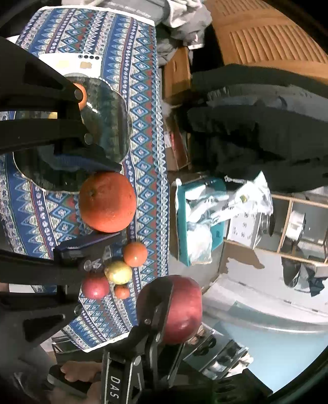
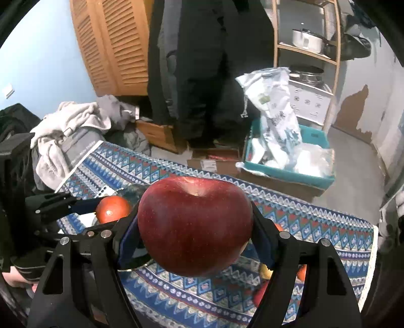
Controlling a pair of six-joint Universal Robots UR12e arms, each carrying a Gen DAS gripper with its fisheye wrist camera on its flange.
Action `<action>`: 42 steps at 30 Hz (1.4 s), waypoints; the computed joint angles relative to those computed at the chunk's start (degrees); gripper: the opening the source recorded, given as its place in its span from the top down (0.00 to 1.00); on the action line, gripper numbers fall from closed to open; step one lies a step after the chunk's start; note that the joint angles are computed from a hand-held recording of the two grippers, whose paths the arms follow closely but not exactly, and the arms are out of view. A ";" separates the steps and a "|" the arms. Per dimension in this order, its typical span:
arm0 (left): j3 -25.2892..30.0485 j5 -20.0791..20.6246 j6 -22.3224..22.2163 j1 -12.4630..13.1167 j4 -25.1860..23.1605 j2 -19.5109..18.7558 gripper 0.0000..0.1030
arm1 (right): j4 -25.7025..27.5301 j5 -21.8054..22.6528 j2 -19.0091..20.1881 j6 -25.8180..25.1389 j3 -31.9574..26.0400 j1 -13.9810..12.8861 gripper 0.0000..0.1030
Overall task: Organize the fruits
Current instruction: 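Lift the orange with the left gripper while the right gripper lifts the apple, then carry the orange and red apple over the glass bowl with both grippers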
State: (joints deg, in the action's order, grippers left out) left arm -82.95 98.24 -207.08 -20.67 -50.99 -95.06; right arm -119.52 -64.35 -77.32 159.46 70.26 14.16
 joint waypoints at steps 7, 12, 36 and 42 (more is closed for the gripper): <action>-2.72 -0.12 -1.92 2.09 -0.05 1.74 0.54 | 2.06 0.18 2.08 0.09 -1.97 1.94 0.26; -4.41 -0.13 -3.46 3.71 -0.64 2.57 0.54 | 4.28 -0.65 4.14 -0.11 -3.63 3.65 0.26; -10.17 -0.70 -7.94 9.28 -2.64 3.21 0.54 | 14.33 -2.12 12.02 3.32 -9.57 8.22 0.26; -10.63 -1.59 -8.63 10.01 -3.07 2.92 0.54 | 16.59 -1.64 13.28 4.86 -10.37 8.58 0.26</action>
